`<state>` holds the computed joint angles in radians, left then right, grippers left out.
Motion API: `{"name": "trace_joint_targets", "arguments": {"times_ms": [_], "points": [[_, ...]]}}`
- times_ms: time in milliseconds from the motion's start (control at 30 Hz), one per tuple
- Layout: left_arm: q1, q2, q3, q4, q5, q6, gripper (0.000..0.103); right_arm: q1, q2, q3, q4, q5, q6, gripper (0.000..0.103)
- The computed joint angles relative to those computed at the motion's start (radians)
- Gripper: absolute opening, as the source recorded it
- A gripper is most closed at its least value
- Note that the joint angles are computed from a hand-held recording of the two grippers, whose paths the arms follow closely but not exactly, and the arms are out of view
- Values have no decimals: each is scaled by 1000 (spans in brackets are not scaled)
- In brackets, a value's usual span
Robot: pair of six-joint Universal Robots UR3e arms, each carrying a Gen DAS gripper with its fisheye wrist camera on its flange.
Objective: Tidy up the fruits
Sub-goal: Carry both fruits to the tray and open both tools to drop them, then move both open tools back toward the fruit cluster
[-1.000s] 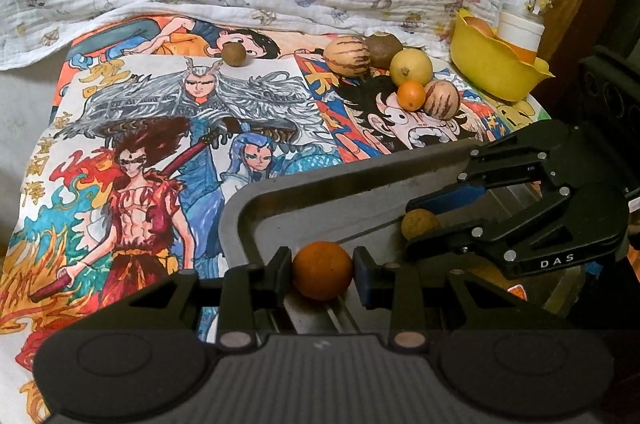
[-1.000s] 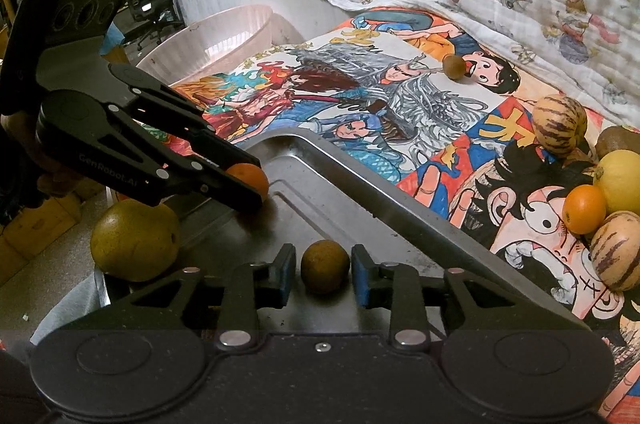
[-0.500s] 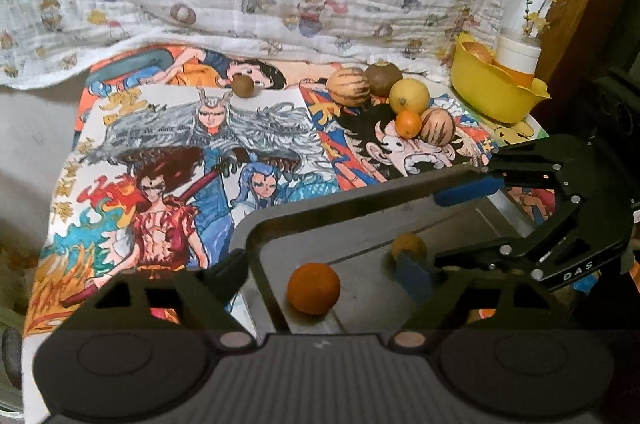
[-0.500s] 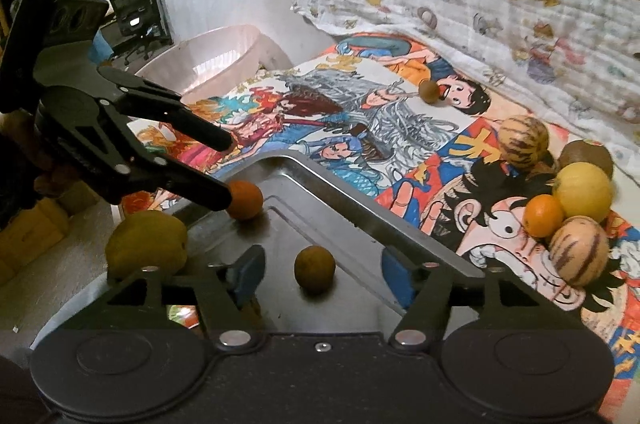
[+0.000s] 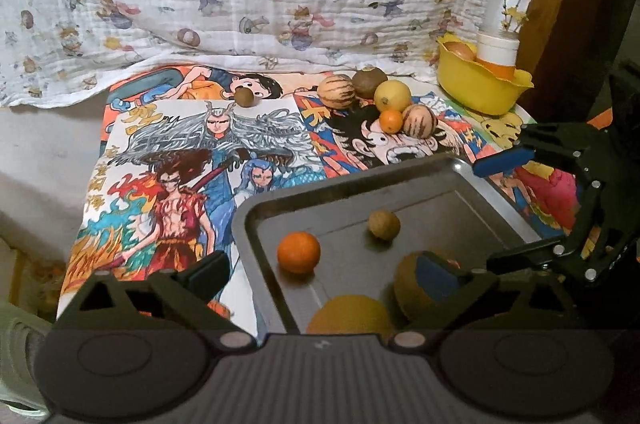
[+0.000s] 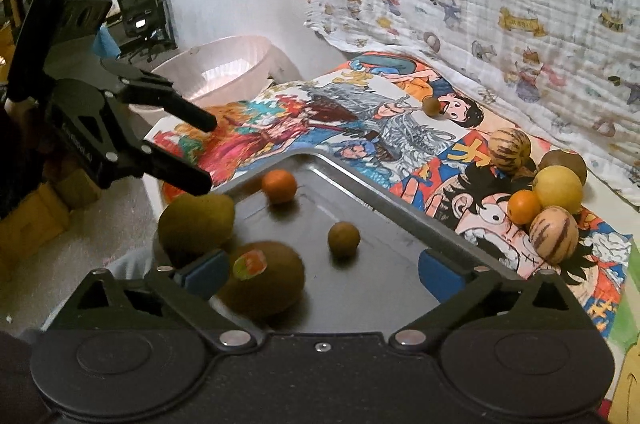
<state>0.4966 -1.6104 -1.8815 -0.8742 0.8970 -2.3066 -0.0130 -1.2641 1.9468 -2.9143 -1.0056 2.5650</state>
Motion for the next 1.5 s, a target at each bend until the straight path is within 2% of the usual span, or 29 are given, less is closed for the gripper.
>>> {"name": "trace_joint_targets", "arguments": {"times_ms": [333,633,833,1100,1200,1367,1500], "points": [[-15,120,-65,-36,66,50,102,-50,-120,176,-46,-5,-80,102],[-162,40,23,11,145,-21,102,-166,-131,219,-72,56,-117,102],[-280,-124,208,-5,215,-82,102,-208,-76,166,-81,43,-146,102],[-390,-367,499,-7,216,-244,102,-228,71,2,-148,-1,-80,102],[-419,-459,612,11,217,-305,102,-212,135,-74,-191,-46,-61,102],[-471,-657,881,-26,242,-372,102,-180,258,-238,-196,-109,-57,101],[-502,-824,1122,-103,260,-373,102,-161,336,-344,-160,-141,-71,98]]}}
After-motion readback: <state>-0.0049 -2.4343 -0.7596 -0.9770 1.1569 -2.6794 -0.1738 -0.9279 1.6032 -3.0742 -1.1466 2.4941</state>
